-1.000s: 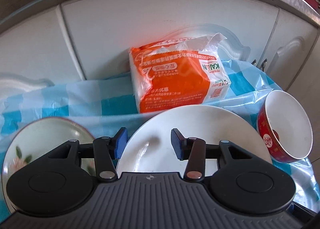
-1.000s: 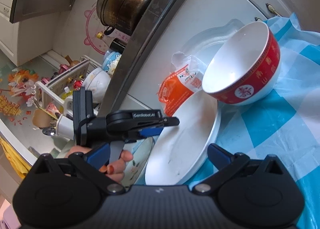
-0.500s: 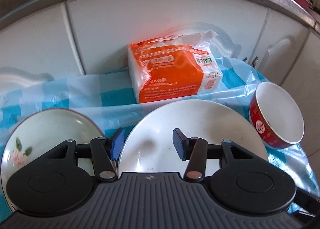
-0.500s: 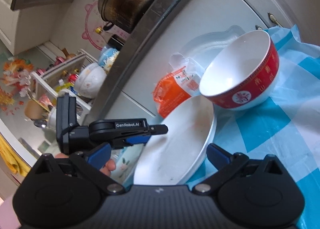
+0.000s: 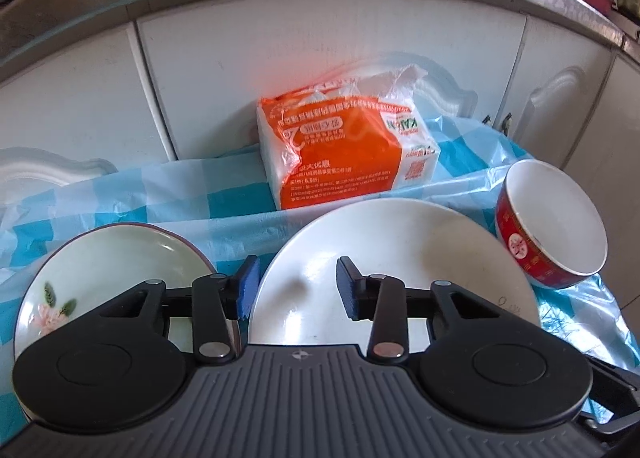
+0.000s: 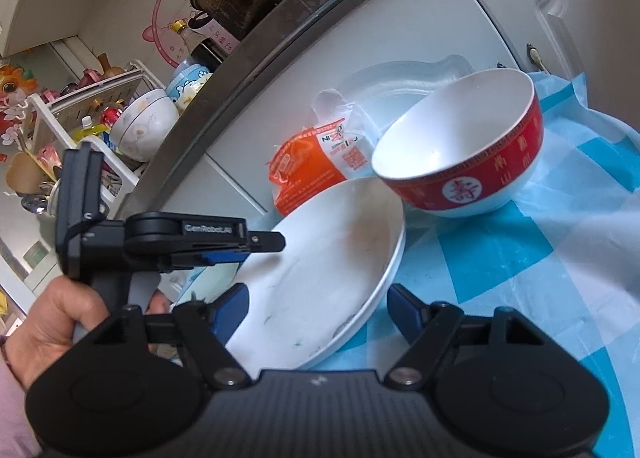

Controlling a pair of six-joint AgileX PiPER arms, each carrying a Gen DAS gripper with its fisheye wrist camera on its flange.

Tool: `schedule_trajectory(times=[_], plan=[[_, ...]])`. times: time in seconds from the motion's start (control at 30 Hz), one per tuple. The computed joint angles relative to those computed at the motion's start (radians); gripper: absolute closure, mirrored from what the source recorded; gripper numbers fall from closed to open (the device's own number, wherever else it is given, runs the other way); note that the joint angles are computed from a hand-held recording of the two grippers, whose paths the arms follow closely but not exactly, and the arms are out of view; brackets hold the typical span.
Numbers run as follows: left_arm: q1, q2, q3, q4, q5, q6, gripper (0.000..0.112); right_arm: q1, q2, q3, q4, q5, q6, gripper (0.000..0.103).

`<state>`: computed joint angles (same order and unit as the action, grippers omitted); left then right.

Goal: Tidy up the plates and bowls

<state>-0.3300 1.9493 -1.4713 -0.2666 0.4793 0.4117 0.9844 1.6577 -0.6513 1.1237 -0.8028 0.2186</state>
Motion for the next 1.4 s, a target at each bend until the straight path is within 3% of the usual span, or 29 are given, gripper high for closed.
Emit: schedule_trajectory(times=[0.13, 0.27, 0.4, 0.63, 1.0, 1.4], plan=[[0.006, -0.059, 0.045, -0.041, -0.029, 0.035, 0.068, 0.022, -0.004, 0.005, 0.013, -0.047, -0.018, 0.027], [0.011, -0.107, 0.064, -0.059, -0.030, 0.037, 0.068, 0.064, -0.005, 0.016, 0.012, -0.147, -0.031, 0.026], [0.025, -0.160, 0.105, -0.120, -0.039, 0.070, 0.068, 0.069, -0.004, 0.012, 0.014, -0.168, -0.046, 0.026], [0.064, -0.269, 0.201, -0.305, -0.040, 0.209, 0.068, 0.115, 0.000, 0.001, 0.057, -0.270, -0.116, 0.026], [0.148, -0.443, 0.339, -0.457, -0.019, 0.308, 0.070, 0.175, -0.013, -0.046, 0.090, -0.326, -0.242, 0.026], [0.366, -0.711, 0.493, -0.535, 0.142, 0.393, 0.073, 0.323, -0.031, -0.160, 0.171, -0.334, -0.450, 0.026]])
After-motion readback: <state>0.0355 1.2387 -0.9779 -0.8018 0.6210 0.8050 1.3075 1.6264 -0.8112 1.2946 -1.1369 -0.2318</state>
